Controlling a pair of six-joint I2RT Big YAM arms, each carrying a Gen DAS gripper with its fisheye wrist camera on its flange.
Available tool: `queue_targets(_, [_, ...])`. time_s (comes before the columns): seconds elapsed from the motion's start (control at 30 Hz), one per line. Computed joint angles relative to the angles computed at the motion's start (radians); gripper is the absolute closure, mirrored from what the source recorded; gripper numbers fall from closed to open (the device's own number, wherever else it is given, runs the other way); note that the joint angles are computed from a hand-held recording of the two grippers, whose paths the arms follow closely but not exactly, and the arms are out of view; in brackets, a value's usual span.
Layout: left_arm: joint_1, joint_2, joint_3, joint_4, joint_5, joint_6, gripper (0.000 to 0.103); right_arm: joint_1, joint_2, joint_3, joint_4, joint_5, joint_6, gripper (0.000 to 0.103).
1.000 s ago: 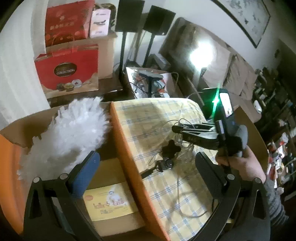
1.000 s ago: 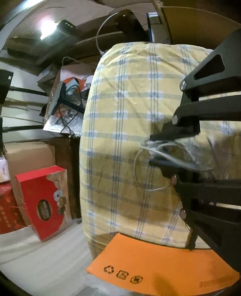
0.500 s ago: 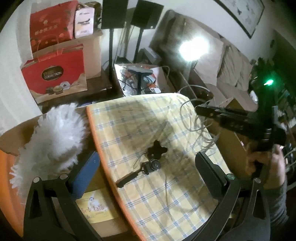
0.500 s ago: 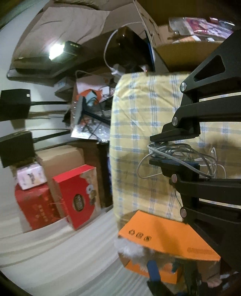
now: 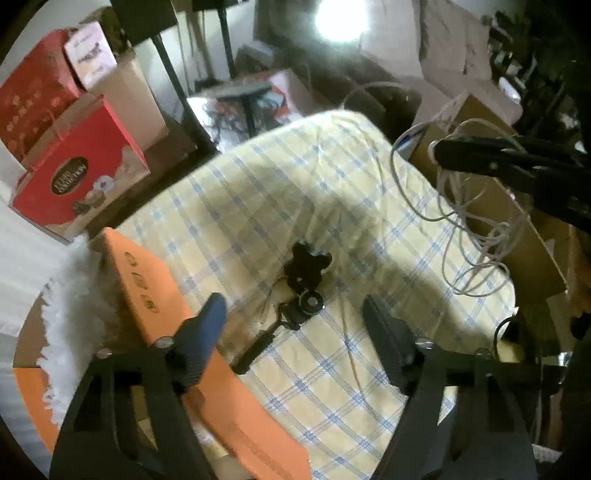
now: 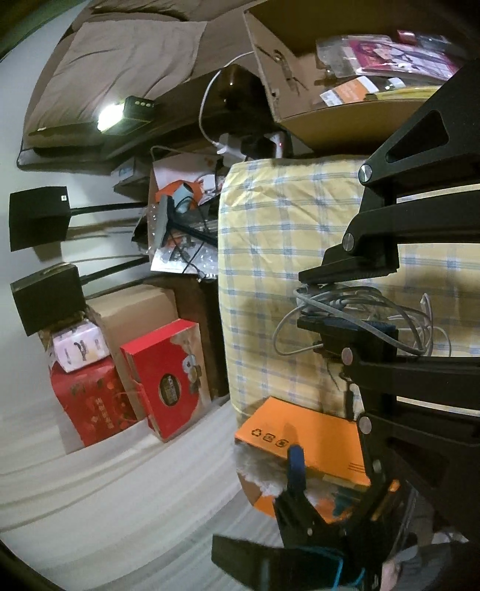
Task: Organize objects
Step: 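Grasp the white earphone cable bundle with the right tool, then grasp the black phone holder with the left tool while the right tool lifts the cables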
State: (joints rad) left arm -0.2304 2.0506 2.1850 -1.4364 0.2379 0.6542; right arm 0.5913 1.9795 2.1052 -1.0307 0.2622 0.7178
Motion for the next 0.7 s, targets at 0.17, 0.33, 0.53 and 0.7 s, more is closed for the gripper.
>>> queue_targets(0.17, [-0.013, 0.072, 0.096, -0.075, 0.004, -0.052, 0.04, 0.004, -0.028, -0.049, 0.022, -0.002, 0.016, 0.086])
queue_targets(0.33, [-0.046, 0.114, 0.141, -0.086, -0.056, -0.063, 0.04, 0.006, -0.053, -0.091, 0.045, -0.008, 0.031, 0.086])
queue_targets(0.53, [-0.083, 0.147, 0.141, -0.063, -0.16, -0.056, 0.04, 0.006, -0.069, -0.116, 0.048, -0.005, 0.042, 0.086])
queue_targets(0.7, [-0.097, 0.172, 0.151, -0.065, -0.178, -0.071, 0.04, 0.003, -0.078, -0.133, 0.05, -0.011, 0.05, 0.086])
